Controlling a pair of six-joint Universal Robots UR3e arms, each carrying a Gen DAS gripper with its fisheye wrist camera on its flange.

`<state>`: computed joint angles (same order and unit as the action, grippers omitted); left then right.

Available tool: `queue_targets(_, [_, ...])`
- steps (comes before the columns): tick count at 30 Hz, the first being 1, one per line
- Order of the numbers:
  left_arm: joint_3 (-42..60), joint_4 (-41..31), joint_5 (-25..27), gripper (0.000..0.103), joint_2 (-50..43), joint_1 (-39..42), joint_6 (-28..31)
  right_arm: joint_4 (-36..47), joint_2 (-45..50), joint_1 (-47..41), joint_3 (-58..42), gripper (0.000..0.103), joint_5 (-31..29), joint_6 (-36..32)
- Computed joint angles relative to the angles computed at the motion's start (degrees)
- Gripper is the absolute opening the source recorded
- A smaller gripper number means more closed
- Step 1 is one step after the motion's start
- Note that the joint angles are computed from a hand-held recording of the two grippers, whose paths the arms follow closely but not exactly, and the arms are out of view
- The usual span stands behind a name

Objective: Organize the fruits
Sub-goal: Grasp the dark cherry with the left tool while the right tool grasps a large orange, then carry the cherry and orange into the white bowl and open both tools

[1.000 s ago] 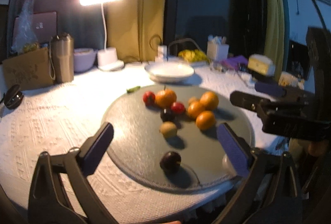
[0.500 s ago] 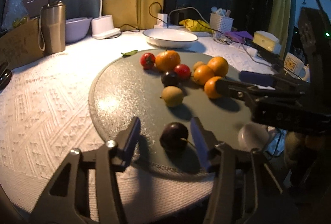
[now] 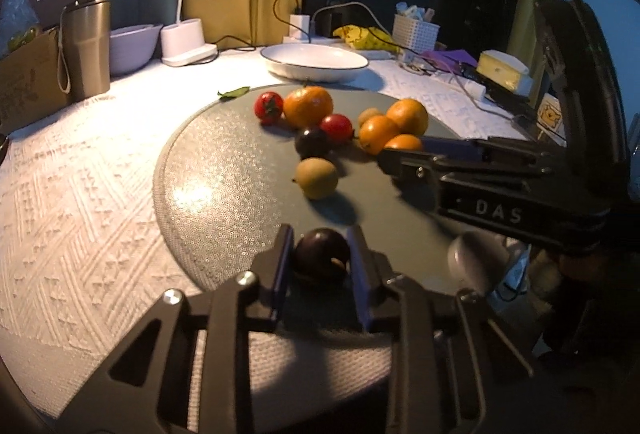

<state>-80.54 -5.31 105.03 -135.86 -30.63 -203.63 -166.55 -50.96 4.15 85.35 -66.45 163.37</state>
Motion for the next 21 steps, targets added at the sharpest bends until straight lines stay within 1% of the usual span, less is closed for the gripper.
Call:
queue_targets(10, [4.03,-4.02,0.24,0.028,1.53,1.42,1.5,3.42,-0.67,-0.45,-4.89,0.042,1.38,0.29])
queue_targets(21, [16.79,-10.68,-1.29,0.028,-1.57,3.78,5.05,8.73,1.42,-1.6,-15.59,0.042,1.84,1.45])
